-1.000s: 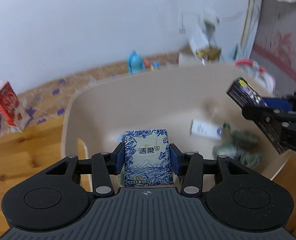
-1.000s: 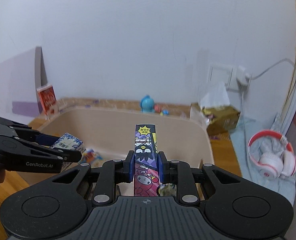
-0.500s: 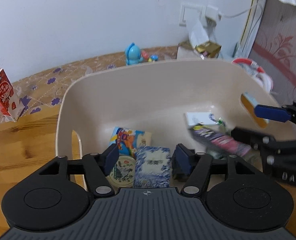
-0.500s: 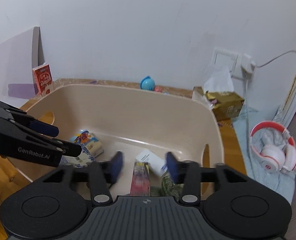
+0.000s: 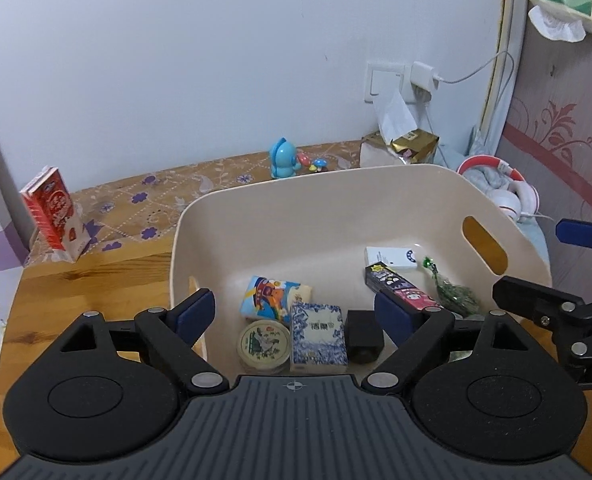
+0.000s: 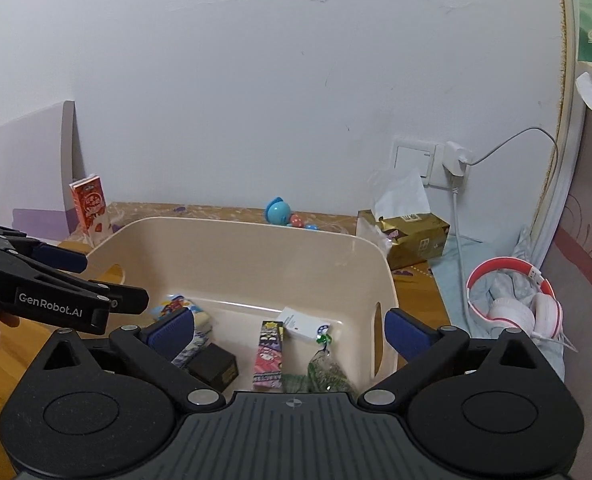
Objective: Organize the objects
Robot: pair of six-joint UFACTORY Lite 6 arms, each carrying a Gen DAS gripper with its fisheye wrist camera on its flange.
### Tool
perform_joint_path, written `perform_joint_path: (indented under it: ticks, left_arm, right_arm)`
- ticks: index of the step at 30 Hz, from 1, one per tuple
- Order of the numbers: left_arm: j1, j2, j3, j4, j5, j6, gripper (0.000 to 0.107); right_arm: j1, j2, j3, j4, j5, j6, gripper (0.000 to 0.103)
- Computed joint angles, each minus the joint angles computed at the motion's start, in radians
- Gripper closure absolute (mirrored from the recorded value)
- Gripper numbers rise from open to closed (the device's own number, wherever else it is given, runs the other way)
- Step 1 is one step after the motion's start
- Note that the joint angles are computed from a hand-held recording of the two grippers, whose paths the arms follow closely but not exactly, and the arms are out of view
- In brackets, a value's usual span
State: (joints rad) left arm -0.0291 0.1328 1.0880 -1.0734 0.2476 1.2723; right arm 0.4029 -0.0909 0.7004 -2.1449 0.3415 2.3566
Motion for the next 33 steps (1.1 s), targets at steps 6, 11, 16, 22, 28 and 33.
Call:
perform_joint_path:
  ticks: [6,11,16,22,28,33]
  left_arm:
    - [0.030,-0.170,-0.148,-0.051,0.023,0.041,0.018]
    - [0.061,-0.334,-0.271,0.016,0.045,-0.015,0.018]
    - [0.116,-0.522,-0.399,0.053,0.104,-0.044,0.018]
    - [0.210,-0.702,-0.506,0.131,0.211,-0.145,0.017]
    - [0.318,-0.843,-0.581,0.147,0.342,-0.092,0.016]
    - [0.425,-0.929,-0.642,0.142,0.444,-0.048,0.016]
  right_arm:
    - [0.109,-0.123,-0.094,0.196,0.085,-0.133,0.000]
    - [0.208,-0.257,-0.177,0.360,0.147,-0.235,0.000]
    - [0.329,-0.372,-0.237,0.549,0.221,-0.372,0.000]
    - [0.479,-0.490,-0.297,0.723,0.320,-0.448,0.000]
    - [0.674,-0.563,-0.335,0.852,0.474,-0.455,0.000]
    - [0.824,-0.602,-0.343,0.921,0.605,-0.439,0.000]
